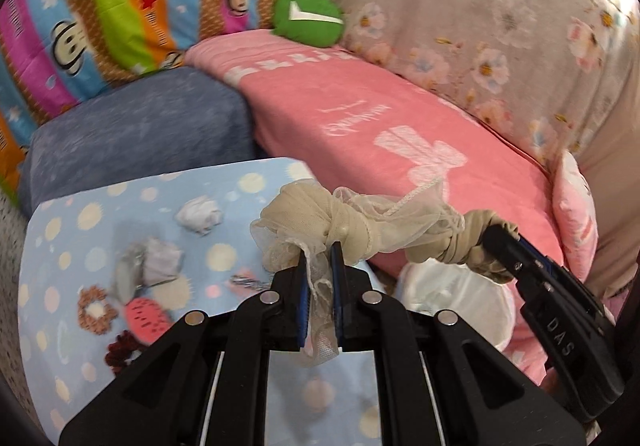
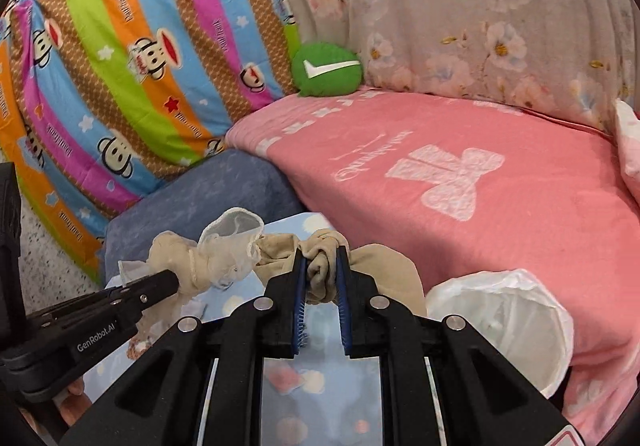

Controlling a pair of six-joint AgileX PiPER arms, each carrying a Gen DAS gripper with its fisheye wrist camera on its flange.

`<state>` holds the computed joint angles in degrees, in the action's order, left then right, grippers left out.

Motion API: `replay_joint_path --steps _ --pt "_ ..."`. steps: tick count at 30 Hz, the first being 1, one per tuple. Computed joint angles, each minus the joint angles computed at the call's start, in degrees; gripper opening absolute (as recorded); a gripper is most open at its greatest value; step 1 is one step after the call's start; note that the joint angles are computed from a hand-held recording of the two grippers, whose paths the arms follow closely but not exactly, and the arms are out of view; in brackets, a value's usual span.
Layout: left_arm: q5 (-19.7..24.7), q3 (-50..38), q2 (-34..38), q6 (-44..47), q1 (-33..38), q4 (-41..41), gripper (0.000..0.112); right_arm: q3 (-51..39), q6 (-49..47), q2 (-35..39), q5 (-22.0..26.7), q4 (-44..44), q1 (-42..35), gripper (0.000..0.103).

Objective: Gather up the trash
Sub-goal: 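Carry both fabrics over the trash bin and open both grippers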

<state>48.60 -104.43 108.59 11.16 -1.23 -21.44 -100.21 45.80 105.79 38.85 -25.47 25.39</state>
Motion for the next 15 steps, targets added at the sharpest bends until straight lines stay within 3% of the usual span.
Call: replay_joint_path --steps 7,15 --pt "3.49 -7.57 4.08 -2.07 -8.82 -0.50 0.009 12.47 2.88 -9.82 -3.50 -2.51 -8.01 0.013" --pt "5.46 -13.71 8.88 -4.95 -16.28 1.41 0.010 21.75 3.28 -15.32 -6.89 -1.63 -16.10 0.013"
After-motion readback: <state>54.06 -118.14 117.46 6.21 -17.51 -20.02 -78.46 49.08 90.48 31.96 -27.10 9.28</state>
